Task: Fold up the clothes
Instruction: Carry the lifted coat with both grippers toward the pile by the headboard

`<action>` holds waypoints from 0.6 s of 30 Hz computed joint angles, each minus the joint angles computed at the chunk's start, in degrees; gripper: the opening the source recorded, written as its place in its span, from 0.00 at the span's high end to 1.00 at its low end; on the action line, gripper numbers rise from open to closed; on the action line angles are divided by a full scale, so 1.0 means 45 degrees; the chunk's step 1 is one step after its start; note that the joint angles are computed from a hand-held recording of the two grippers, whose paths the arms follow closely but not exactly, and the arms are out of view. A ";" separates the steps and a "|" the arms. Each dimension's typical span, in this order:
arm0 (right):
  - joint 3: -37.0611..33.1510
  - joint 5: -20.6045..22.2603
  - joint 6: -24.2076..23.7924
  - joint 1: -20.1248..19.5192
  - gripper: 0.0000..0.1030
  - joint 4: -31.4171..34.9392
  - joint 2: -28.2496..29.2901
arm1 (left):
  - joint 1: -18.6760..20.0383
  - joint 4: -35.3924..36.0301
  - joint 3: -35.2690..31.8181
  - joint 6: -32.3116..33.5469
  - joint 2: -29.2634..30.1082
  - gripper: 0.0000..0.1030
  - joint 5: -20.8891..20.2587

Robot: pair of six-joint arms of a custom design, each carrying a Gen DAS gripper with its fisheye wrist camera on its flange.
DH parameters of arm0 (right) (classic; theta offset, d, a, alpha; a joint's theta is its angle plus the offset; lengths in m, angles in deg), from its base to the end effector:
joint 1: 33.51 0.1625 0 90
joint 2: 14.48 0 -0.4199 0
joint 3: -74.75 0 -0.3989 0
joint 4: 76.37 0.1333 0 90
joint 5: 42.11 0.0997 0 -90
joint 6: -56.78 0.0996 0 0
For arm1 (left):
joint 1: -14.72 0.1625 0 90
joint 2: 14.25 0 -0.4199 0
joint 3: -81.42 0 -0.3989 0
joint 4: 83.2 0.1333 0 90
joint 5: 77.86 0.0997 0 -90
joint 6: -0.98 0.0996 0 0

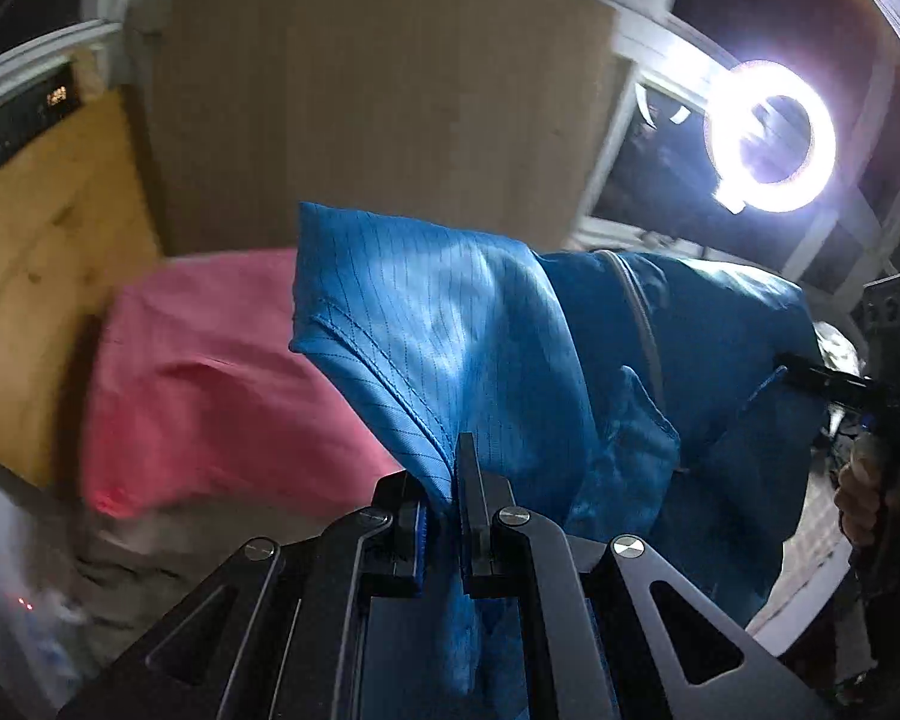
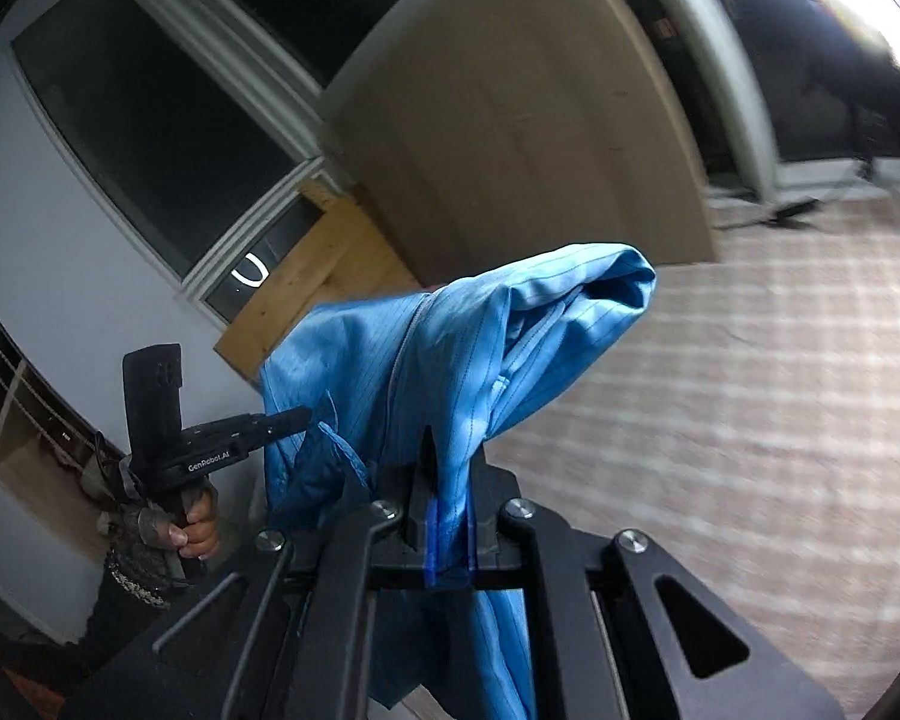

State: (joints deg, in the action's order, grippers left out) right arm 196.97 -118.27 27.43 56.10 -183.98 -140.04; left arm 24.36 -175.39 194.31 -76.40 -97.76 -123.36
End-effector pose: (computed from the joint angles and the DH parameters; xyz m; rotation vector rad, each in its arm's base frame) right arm 0.1552 -0.2828 0.4727 -0.7991 2.8304 -0.6170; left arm -0.4109 -0.2758 0.2753 0.3006 2.3996 -0.8537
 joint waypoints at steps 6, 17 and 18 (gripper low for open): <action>0.1243 -0.1773 0.3379 0.3996 0.94 -0.5332 0.3143 | 0.1055 0.2284 0.0058 0.0514 -0.2527 0.94 0.0781; 0.0852 -0.3646 0.5101 0.5517 0.94 -0.9128 0.7881 | 0.3911 0.1102 0.0246 0.3826 -0.3989 0.94 0.1443; 0.0815 -0.3763 0.5140 0.5525 0.94 -0.9240 0.8100 | 0.4150 0.0849 0.0310 0.4114 -0.4016 0.94 0.1430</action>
